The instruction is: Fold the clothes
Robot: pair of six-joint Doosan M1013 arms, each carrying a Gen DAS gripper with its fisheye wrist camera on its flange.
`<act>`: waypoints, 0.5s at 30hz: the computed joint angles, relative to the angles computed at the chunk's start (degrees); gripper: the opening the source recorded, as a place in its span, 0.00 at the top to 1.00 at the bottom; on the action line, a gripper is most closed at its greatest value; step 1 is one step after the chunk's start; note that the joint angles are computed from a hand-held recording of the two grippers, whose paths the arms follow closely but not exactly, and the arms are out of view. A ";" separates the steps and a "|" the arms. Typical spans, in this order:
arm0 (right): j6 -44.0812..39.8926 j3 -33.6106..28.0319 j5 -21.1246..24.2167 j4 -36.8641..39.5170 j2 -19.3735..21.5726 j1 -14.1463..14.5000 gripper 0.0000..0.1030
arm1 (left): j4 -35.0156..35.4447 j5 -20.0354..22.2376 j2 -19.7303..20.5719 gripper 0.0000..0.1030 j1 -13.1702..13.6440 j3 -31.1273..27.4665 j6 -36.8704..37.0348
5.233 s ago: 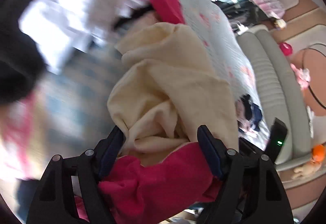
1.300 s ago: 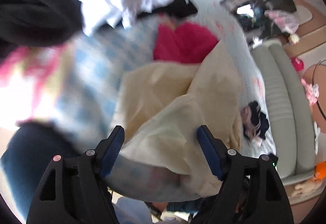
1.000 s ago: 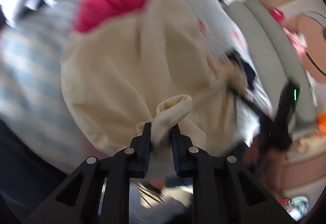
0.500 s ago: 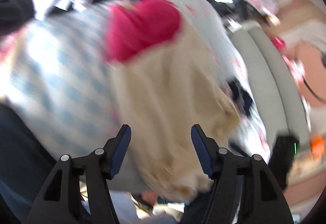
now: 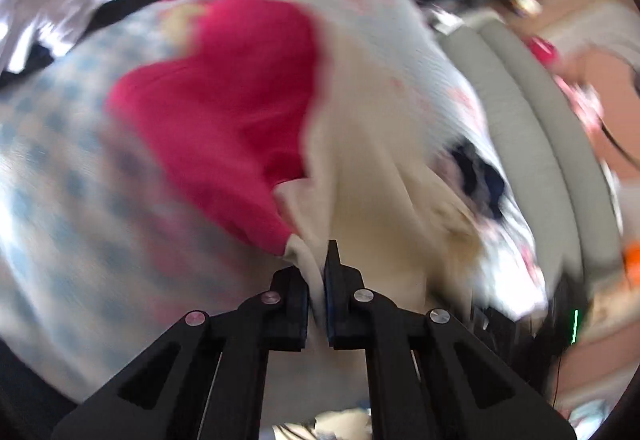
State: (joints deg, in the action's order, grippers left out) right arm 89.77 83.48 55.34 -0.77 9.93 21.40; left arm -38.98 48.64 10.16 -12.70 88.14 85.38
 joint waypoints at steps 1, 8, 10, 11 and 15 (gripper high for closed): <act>2.68 -0.23 -1.58 -2.41 -0.43 -0.47 0.82 | -2.07 0.71 -0.42 0.94 -0.69 0.05 2.57; 14.60 -3.15 -4.16 -21.27 -0.43 -1.60 0.75 | -7.53 5.81 1.62 0.93 -7.16 -2.39 8.14; 14.47 -2.65 -2.82 -26.88 -0.90 -1.04 0.72 | -8.39 7.91 2.23 0.83 -7.16 -2.36 6.83; 13.38 -2.60 -1.60 -27.31 -1.12 -1.17 0.68 | -10.32 8.86 2.09 0.78 -6.56 -1.75 8.40; 5.43 -1.50 -2.42 -10.98 -3.75 -5.00 0.54 | -15.42 9.15 -0.87 0.54 -3.21 2.36 15.23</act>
